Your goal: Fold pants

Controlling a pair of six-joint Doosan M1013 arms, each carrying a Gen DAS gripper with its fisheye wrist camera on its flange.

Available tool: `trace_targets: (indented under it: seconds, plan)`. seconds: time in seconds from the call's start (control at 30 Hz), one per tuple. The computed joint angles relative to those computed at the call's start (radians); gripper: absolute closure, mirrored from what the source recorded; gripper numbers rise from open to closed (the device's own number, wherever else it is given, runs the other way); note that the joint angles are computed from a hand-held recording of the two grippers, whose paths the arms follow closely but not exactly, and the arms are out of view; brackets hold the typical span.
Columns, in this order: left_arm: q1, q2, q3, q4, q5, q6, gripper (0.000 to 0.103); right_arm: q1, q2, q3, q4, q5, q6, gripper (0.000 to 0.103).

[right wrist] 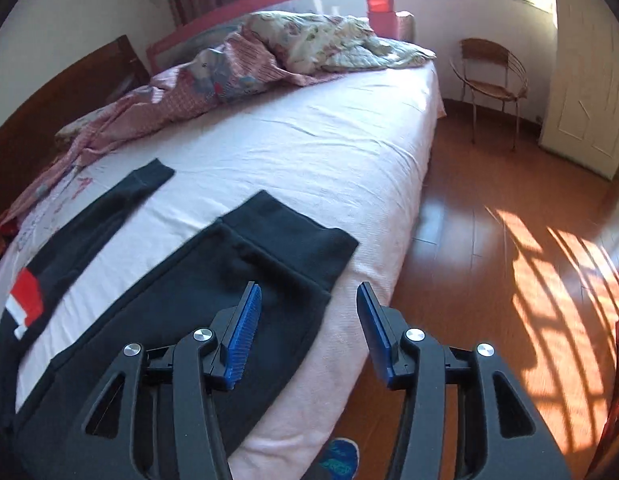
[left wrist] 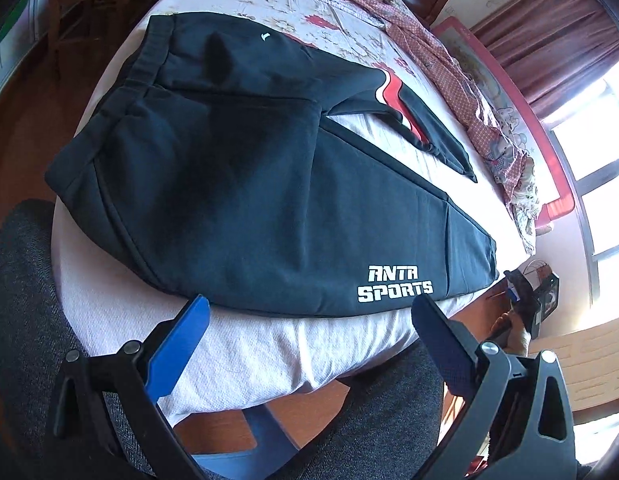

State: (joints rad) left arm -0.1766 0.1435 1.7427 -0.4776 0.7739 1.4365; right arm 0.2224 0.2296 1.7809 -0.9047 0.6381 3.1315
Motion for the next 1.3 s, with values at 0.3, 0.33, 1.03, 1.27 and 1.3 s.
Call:
trace_targets:
  seconds: [0.3, 0.33, 1.03, 1.27, 1.3]
  plan:
    - [0.024, -0.005, 0.007, -0.060, 0.000, 0.050, 0.002, 0.087, 0.114, -0.113, 0.177, 0.082, -0.309, 0.033]
    - [0.035, -0.005, 0.007, -0.071, -0.003, 0.057, 0.002, 0.093, 0.098, -0.104, 0.168, 0.068, -0.253, 0.033]
    - [0.306, 0.336, -0.395, -0.192, 0.056, 0.682, 0.002, 0.285, 0.119, -0.109, 0.366, -0.212, -0.373, 0.022]
    - [0.322, 0.432, -0.489, -0.267, 0.081, 0.760, 0.002, 0.320, 0.156, -0.171, 0.330, -0.074, -0.439, 0.012]
    - [0.326, 0.446, -0.505, -0.274, 0.092, 0.768, 0.002, 0.319, 0.156, -0.171, 0.331, -0.071, -0.440, 0.012]
